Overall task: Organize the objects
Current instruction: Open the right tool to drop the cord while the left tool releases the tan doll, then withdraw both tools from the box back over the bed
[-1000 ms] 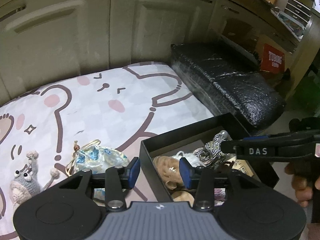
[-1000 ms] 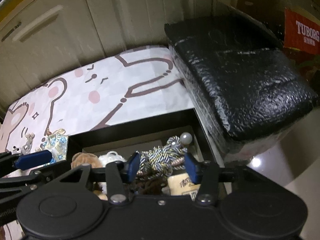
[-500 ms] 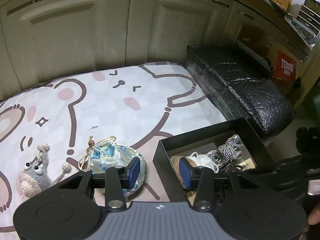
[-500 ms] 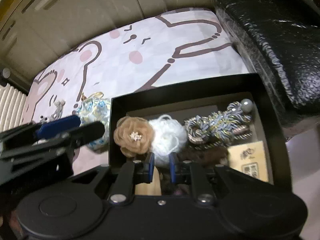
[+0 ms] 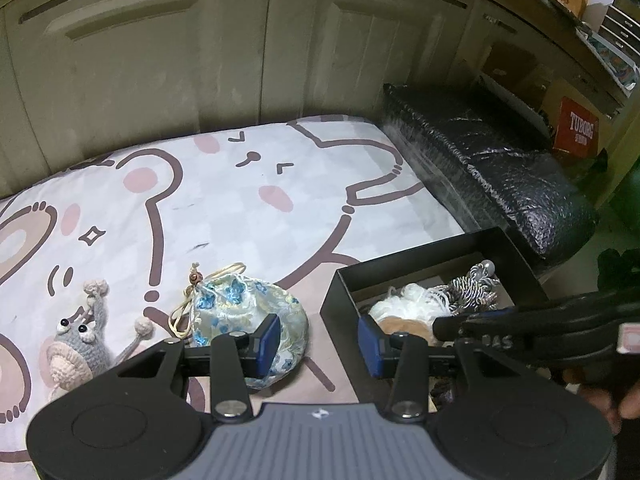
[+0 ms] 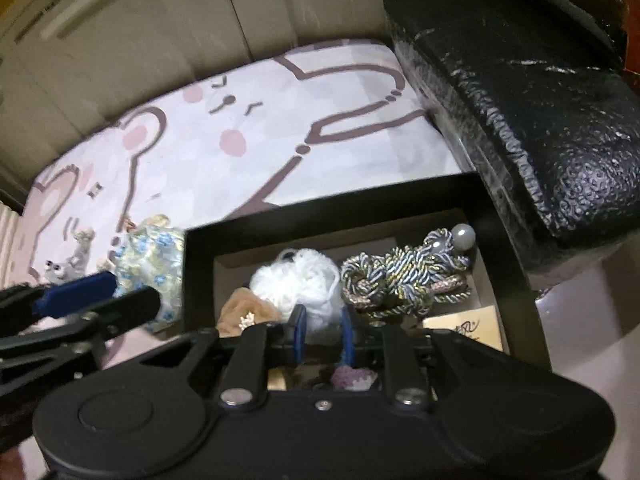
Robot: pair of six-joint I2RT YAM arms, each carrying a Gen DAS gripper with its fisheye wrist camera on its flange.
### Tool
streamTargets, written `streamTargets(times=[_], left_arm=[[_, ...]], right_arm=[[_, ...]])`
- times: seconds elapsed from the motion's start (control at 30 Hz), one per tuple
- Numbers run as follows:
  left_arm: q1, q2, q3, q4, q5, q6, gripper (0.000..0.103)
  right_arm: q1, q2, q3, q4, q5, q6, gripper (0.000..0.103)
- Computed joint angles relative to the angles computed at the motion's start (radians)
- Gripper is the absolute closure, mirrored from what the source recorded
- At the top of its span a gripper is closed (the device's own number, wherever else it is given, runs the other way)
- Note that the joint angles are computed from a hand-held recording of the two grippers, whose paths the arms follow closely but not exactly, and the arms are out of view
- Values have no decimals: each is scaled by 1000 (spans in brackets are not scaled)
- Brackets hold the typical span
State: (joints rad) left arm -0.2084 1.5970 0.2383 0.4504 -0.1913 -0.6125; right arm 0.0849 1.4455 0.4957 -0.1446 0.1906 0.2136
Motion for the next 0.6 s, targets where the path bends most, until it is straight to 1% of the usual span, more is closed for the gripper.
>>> streamTargets(times=[0.2, 0.27, 0.33, 0.43, 0.6], left_arm=[[-21, -23, 3, -36, -19, -10, 55], [-30, -33, 3, -48, -24, -14, 54], [-42, -45, 4, -64, -33, -22, 54], [-64, -63, 8, -93, -48, -37, 54], [-103, -97, 17, -145, -72, -57, 53]], right_arm=[[-9, -118, -15, -82, 13, -7, 81], [-16, -135, -16, -123, 5, -20, 80], [-24, -122, -11, -161, 3, -40, 80], [-13, -107, -20, -191, 32, -72, 80], [-28, -188, -45, -227, 2, -89, 79]])
